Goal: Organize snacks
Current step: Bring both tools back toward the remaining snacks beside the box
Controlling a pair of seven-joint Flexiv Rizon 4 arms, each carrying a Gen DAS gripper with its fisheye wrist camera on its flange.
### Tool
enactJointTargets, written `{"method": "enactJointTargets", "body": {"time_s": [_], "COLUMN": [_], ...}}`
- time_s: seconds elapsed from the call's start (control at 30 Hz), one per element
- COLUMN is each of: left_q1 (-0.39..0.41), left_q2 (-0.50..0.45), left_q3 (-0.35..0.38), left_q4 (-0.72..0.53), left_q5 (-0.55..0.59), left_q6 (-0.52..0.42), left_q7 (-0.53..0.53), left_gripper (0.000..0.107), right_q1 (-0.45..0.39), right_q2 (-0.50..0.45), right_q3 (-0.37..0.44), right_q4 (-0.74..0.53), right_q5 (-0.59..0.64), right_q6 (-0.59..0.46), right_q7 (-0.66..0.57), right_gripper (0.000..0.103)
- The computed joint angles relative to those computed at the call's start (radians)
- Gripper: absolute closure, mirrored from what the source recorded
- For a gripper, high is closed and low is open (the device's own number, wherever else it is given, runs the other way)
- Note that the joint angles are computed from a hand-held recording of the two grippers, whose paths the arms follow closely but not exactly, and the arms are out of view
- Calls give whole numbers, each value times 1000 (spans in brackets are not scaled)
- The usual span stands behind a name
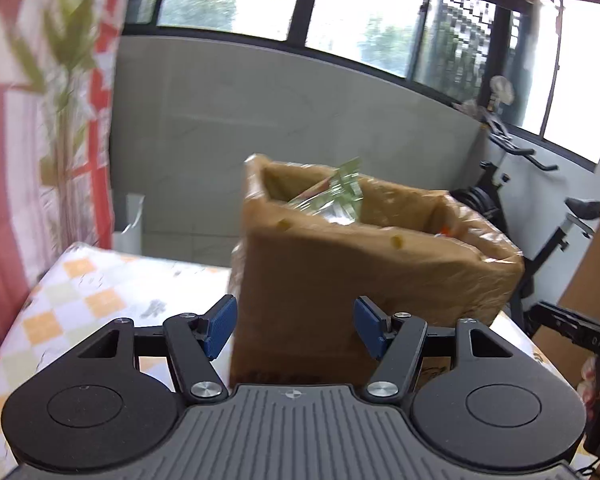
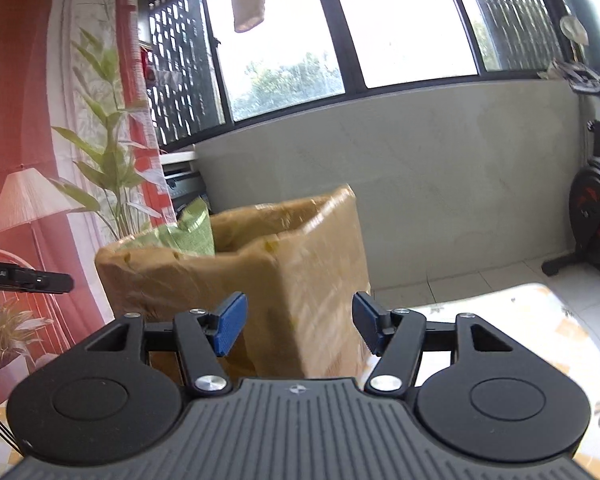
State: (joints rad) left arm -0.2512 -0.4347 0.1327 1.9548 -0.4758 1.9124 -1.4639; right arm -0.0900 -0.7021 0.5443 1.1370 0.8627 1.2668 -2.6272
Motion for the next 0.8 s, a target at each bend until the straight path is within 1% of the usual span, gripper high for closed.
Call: {"method": "enactJointTargets", "body": {"time_s": [0.13,0.17,0.27,0.3,0.4,0.47,0.5,0.6,0.63,0.7,0.8], "left_q1": [-6,-13,-67,-72,-63,-113,-127,-141,-163,-178,-252], "left_q2": [21,25,35,41,70,72,75,91,92,94,66], "left_q3": [18,30,96,105,97,137,145,145,155,153,180], "left_q4": [57,66,79,83,104,92,90,91,88,96,96], "left_q5": [-30,-37,-80,-90,-107,-167,-193,-256,-298,-345,-502], "left_q6": [-4,-8,-19,-12,28,44,53,80,90,118,128], "left_q7": [-28,-28,-13,-16,-14,41,68,127,155,195,326], "left_gripper": [40,40,41,41,41,41,41,41,41,41,41], "right_q1": [17,16,12,10,0,-11,-16,-28,-29,-28,-17], "right_q2": [4,5,7,7,7,8,9,12,13,13,11], "right_q3": [-39,-40,-42,-42,-32,-17,-8,12,13,12,-2], "right_q4": [44,54,73,75,66,60,60,62,64,71,87], "right_q5": [-30,-37,-59,-66,-75,-77,-78,-82,-85,-89,-110], "right_q6": [17,20,25,27,37,50,57,67,68,74,74], "right_q7": [63,73,100,109,128,115,104,75,73,76,101], "right_gripper": [41,41,41,41,41,41,41,41,41,41,41]}}
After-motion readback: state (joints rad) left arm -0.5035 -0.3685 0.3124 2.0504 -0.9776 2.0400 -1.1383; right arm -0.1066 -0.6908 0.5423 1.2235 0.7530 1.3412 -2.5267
